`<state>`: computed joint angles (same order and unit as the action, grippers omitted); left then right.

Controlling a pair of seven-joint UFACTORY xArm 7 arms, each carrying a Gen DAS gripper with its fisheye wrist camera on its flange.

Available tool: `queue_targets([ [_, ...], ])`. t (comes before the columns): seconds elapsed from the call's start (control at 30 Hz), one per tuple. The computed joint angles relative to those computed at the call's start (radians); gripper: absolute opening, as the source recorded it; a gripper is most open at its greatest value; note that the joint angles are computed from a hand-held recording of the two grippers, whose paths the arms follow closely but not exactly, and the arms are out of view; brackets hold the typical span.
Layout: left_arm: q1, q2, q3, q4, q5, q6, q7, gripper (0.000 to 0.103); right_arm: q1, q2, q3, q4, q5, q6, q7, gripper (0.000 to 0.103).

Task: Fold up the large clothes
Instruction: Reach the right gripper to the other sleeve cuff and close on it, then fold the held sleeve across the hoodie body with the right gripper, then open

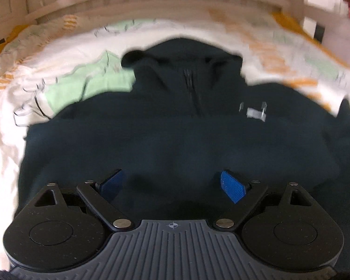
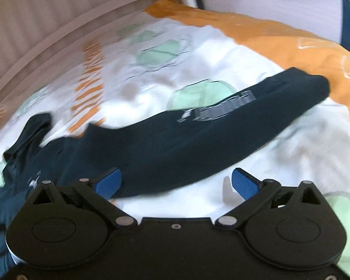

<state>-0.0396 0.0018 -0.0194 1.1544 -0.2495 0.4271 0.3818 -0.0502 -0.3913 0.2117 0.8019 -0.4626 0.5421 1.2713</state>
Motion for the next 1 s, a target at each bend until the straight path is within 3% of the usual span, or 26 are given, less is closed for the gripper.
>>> queue_targets([
  [0.07,-0.001,-0.012,-0.001,-0.056,-0.059,-0.087,0.049,0.099,-0.022,0.0,-0.017,-0.01,0.002,-0.004,0.019,0.101],
  [0.17,0.0,-0.007,0.008,-0.065,-0.191,-0.094,0.139,0.103,-0.048,-0.002,-0.042,-0.03,0.014,-0.015,0.034,0.101],
  [0.33,0.003,0.002,0.002,-0.05,-0.126,-0.082,0.09,0.103,-0.09,0.022,-0.066,-0.053,0.017,-0.067,0.057,0.101],
  [0.43,0.004,0.003,0.001,-0.053,-0.141,-0.091,0.105,0.103,-0.107,0.05,-0.061,-0.033,-0.009,-0.059,0.046,0.098],
  [0.5,0.004,0.001,0.001,-0.055,-0.144,-0.092,0.107,0.103,-0.105,0.078,-0.057,0.001,-0.035,-0.026,0.024,0.07],
  [0.67,0.004,0.002,0.0,-0.056,-0.149,-0.093,0.11,0.103,-0.085,0.123,-0.052,0.071,-0.134,0.03,0.023,0.027],
  [0.77,0.004,0.002,0.0,-0.056,-0.152,-0.094,0.114,0.103,-0.067,0.129,-0.049,0.107,-0.19,0.039,0.045,0.02],
  [1.0,0.005,0.003,0.0,-0.055,-0.166,-0.094,0.125,0.103,-0.025,0.143,-0.033,0.224,-0.286,0.022,0.041,0.018],
])
